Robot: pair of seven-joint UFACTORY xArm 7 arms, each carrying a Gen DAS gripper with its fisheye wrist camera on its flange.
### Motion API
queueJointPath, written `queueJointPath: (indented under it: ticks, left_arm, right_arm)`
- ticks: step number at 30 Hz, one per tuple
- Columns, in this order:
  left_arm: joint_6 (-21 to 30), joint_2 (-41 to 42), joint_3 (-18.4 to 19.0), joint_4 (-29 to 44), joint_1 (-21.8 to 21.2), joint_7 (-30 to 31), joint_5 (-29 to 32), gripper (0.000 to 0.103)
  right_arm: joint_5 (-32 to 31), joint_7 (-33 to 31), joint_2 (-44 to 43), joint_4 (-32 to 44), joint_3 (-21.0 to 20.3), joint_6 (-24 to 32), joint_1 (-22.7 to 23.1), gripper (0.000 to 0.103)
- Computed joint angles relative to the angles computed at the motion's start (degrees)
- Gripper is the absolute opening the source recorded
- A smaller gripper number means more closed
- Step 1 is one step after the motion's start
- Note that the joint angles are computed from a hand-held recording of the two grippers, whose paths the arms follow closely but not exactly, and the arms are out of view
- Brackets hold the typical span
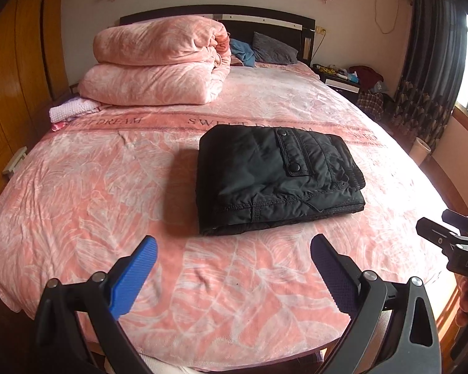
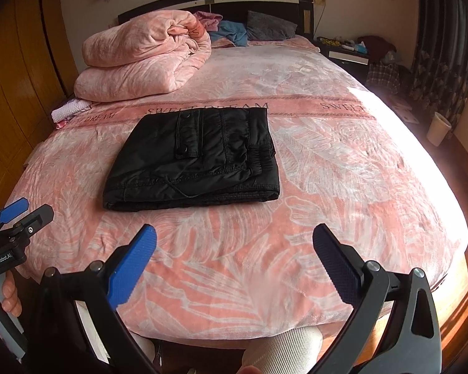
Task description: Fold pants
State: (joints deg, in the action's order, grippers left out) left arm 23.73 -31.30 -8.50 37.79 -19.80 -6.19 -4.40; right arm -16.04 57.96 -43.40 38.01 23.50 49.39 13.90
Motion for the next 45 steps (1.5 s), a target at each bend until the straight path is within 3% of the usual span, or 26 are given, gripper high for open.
queueJointPath:
  ticks: [9,35,45]
  left_arm:
    - [0.08,-1.03,-0.38,-0.42,0.18,-0.49,0.42,0.099]
    - [1.47,-0.92,-6.66,0.87,7.09,-10.93,12.10,0.099]
    - [1.81,2.07,-5.33,1.83,6.21,-12.01,13.25,0.099]
  right_arm:
    - [0.08,-0.34,-2.02,-0.37,-0.30,1.01,0.06,0.100]
    - [-1.62,1.21,1.14,0.06,0.34,-0.16,-1.04,0.100]
    - [-2.09,1.40,2.32,0.17,-0.17,-0.47,-0.90,0.100]
